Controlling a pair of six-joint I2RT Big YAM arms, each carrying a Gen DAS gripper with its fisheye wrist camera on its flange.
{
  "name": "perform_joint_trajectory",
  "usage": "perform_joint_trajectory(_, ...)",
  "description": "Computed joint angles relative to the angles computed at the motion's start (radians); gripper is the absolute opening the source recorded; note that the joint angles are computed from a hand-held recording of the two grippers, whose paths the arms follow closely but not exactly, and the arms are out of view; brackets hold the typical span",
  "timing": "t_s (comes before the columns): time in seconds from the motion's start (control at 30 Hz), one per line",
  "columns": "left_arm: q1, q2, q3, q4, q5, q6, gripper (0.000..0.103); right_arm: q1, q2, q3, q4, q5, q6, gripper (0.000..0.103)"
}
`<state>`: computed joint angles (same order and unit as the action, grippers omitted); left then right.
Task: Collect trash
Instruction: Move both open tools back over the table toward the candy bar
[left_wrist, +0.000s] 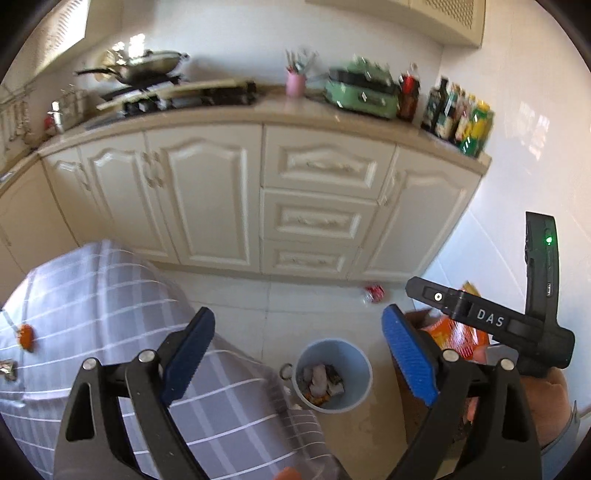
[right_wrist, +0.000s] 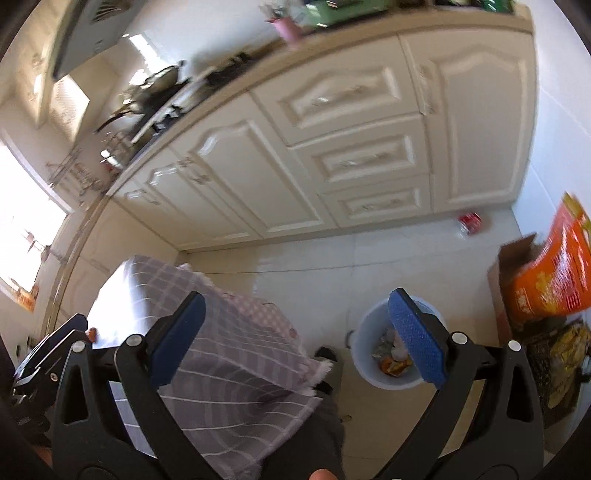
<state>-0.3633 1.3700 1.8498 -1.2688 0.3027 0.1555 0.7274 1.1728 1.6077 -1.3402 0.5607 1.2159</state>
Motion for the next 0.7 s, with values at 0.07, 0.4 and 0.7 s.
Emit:
perform_joint_trajectory(0.07,0.041,-0.017,0.004,0.01,0.013,0.007,0.091,0.026,0.063,0.088,0.0,0.009,-0.047,0.097)
perform_joint_trajectory(0.4,0.31,-0.029,0.063,0.004,0.13,0.015,0.091,0.11,0.342,0.475,-0.006,0.02,-0.22,0.097)
perform_joint_trajectory(0.7,0.544,0.0,0.105,0.026,0.187,0.037,0.094,0.162,0.724,1.075,-0.169,-0.017,-0.386,0.097)
